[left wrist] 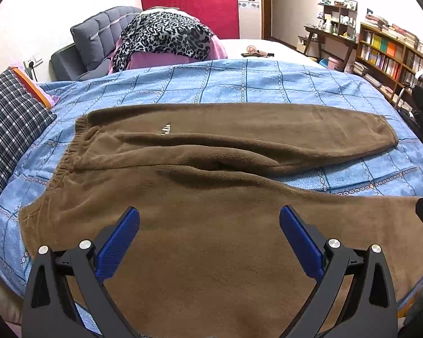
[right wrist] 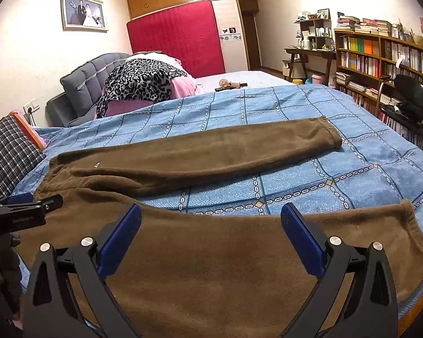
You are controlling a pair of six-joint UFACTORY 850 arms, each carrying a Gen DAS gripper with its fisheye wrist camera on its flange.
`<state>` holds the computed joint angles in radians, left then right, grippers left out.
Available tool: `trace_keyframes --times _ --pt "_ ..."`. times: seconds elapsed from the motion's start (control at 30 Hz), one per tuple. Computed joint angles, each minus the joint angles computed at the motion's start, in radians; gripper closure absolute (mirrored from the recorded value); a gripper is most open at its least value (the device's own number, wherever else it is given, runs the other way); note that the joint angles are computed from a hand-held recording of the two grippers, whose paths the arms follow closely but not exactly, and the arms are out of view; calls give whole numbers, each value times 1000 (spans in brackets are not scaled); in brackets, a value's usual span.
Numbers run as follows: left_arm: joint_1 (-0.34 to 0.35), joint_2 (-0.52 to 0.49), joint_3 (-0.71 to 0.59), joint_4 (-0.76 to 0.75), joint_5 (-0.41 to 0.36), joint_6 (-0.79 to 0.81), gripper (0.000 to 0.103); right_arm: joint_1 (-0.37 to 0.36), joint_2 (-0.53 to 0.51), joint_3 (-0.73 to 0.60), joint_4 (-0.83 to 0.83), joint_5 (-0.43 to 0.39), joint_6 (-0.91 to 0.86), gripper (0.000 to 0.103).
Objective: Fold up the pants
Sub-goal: 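Move both grippers over the brown fleece pants toward the waistband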
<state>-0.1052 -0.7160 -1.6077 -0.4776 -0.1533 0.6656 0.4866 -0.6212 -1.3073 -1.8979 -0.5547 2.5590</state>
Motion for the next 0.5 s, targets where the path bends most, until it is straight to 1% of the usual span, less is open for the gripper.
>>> trace_keyframes --times 0.13,0.23,0.37,0.5 --pt "-8 14 24 -5 23 8 5 -5 5 -2 39 12 -15 3" --pt "-9 14 23 52 23 -46 5 -13 8 -5 97 29 -57 3" --pt "-11 19 29 85 17 -67 5 -8 23 7 156 -27 -113 3" --pt "-16 34 45 156 1 -100 5 -6 51 33 198 -86 -148 3"
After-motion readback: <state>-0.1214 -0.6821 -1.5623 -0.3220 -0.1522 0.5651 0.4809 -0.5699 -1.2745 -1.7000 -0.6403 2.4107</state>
